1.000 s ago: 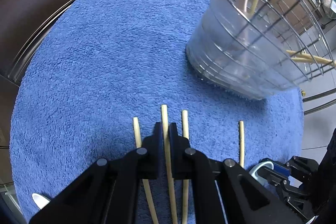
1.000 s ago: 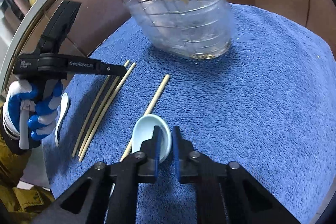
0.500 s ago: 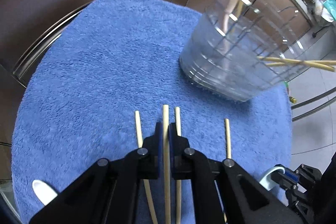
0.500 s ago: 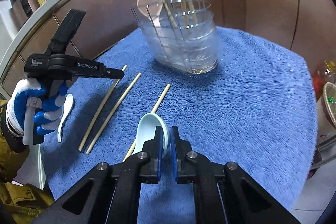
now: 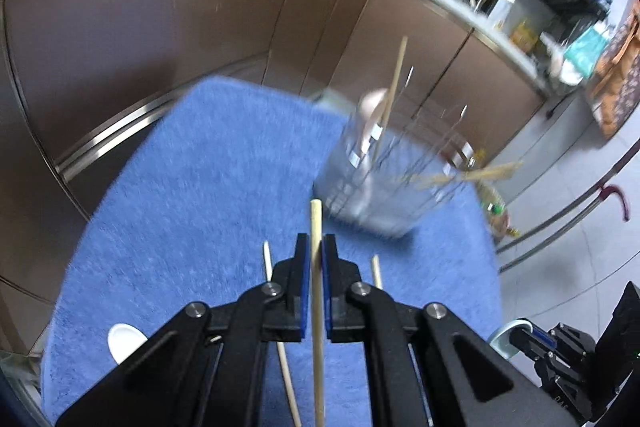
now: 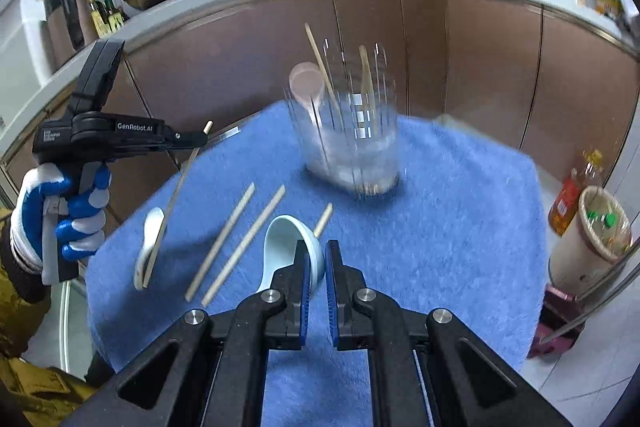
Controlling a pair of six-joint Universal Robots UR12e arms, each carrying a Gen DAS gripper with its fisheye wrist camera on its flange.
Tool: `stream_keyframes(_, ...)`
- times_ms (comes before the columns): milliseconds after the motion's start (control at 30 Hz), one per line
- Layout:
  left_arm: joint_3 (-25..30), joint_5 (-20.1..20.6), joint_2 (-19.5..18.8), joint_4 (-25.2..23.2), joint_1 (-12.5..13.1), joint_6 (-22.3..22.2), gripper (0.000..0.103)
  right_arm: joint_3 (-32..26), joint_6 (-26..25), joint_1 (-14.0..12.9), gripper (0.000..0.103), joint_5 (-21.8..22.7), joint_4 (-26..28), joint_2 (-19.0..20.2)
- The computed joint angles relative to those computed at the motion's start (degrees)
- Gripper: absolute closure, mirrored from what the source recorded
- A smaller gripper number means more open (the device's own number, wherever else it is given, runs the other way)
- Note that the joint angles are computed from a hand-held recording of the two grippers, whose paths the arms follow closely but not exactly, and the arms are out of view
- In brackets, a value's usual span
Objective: Organize utensils
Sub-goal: 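Lift the chopstick and spoon and lower both into the clear holder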
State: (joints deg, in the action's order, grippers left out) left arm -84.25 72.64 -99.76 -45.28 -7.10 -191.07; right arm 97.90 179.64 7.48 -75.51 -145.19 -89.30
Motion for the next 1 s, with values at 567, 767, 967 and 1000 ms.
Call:
stream_keyframes(567,12.9,10.78,-10.32,33.77,-4.35,-8.3,0.098,-14.04,-5.64,4.35,0.095,-23.66,-22.19,10.1)
stream_keyframes(767,17.28,17.46,-16.02,38.06,-6.91,-5.75,0.098,-17.23,-11.25,4.8,0.095,-28.14,-24.28,14.81)
stream_keyframes(967,18.48,21.66,-19.5,41.18,-8.27,-5.93,0.098,-16.93,-13.63,4.98,0.095,-30.85,-27.0,17.21)
stream_keyframes(1000,18.23,22.07,-19.8,41.68,-8.35,-5.94,0.098,-16.86,-13.87,5.03,0.095,-31.02,-27.16,17.47)
